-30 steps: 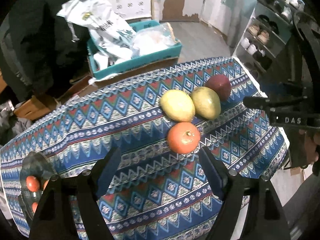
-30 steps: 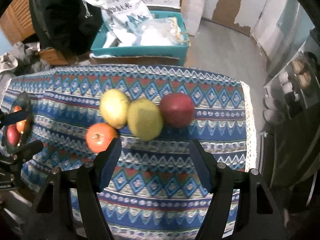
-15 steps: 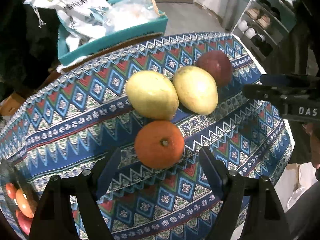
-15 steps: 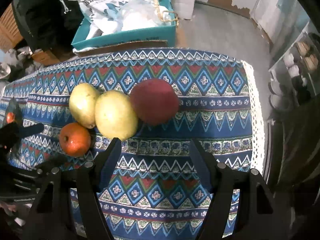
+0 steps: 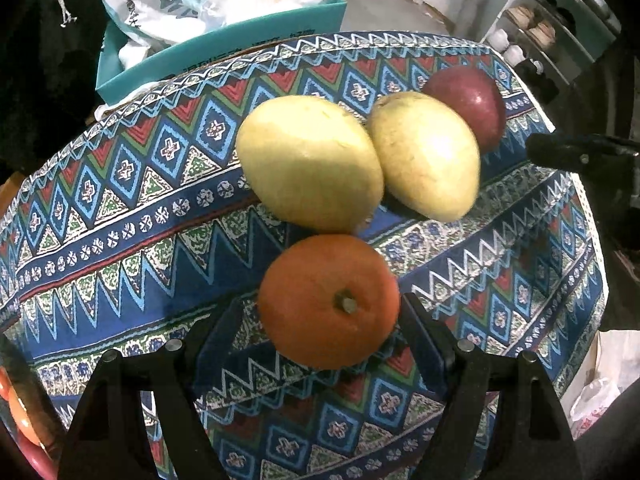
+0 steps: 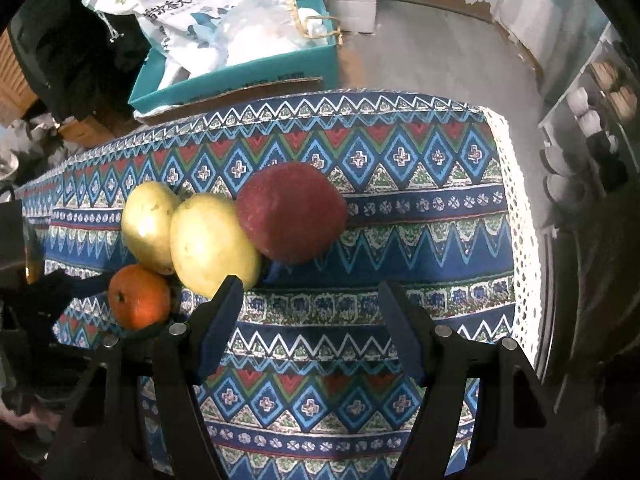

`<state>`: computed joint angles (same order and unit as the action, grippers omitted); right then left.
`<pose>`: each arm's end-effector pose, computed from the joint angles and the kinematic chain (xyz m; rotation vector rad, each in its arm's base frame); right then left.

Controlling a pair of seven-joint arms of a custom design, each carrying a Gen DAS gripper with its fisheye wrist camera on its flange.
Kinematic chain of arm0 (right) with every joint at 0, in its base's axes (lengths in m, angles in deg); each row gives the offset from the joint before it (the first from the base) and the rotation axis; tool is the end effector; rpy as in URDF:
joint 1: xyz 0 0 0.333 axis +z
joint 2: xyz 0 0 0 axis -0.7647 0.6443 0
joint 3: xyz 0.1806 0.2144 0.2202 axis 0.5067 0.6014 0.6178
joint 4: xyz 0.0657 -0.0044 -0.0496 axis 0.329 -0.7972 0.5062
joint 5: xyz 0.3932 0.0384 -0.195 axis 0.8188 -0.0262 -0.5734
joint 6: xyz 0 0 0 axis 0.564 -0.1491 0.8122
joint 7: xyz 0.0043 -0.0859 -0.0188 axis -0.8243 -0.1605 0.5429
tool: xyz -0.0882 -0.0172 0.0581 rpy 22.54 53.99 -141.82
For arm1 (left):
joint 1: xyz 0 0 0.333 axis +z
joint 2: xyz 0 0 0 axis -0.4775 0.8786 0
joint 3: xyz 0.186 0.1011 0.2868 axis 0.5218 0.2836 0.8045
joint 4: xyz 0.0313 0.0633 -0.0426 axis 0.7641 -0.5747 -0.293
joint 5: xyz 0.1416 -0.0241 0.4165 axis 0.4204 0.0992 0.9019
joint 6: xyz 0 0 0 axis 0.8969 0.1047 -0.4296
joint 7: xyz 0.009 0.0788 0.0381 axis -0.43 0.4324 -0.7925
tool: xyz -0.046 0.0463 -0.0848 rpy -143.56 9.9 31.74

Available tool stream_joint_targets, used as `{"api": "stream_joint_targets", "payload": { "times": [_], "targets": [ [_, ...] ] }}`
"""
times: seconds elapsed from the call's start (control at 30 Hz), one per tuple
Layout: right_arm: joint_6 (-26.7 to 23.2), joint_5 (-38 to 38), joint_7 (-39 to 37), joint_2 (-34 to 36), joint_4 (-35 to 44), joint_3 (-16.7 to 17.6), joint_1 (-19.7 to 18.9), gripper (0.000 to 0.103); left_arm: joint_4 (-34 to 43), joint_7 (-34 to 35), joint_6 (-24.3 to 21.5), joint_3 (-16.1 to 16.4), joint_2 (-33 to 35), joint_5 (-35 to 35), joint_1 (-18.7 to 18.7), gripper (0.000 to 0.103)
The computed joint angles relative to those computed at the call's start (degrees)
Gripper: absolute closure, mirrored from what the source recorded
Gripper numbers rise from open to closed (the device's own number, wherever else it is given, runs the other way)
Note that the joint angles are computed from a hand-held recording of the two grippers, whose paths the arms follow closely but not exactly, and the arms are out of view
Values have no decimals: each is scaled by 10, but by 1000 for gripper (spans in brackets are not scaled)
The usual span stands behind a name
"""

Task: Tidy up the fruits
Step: 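Grasp an orange with the left tool while the right tool grasps a red apple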

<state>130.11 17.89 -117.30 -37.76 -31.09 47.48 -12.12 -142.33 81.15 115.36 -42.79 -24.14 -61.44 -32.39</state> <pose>0.4553 0.4551 0.3345 -1.4645 2.4744 -0.2879 0.5645 -0.1676 0.2820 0.9775 -2.9227 0.4177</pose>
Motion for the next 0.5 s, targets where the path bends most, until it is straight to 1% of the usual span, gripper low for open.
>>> {"api": "stream_joint_targets", "payload": {
  "times": [0.03, 0.07, 0.1, 0.2, 0.27, 0.4, 0.5],
  "targets": [
    [1, 0, 0, 1, 1, -1, 0, 32, 4, 7, -12, -2, 3, -7, 4, 29],
    [2, -1, 0, 3, 2, -1, -1, 32, 8, 15, -26, -4, 5, -18, 8, 35],
    [4, -1, 1, 4, 4, -2, -1, 32, 9, 21, -28, -5, 5, -27, 10, 35],
    [8, -6, 4, 6, 6, -6, -1, 32, -3, 46, -13, -7, -1, -51, 14, 36],
    [9, -12, 11, 8, 8, -9, 0, 27, -12, 56, 0, -5, -8, -59, 15, 36],
    [11, -22, 18, 11, 12, -14, -2, 26, -8, 86, -11, 1, -19, -88, 28, 36],
    [24, -27, 26, 15, 14, -18, -5, 26, 3, 94, -16, 6, -26, -101, 29, 36]
  ]
}}
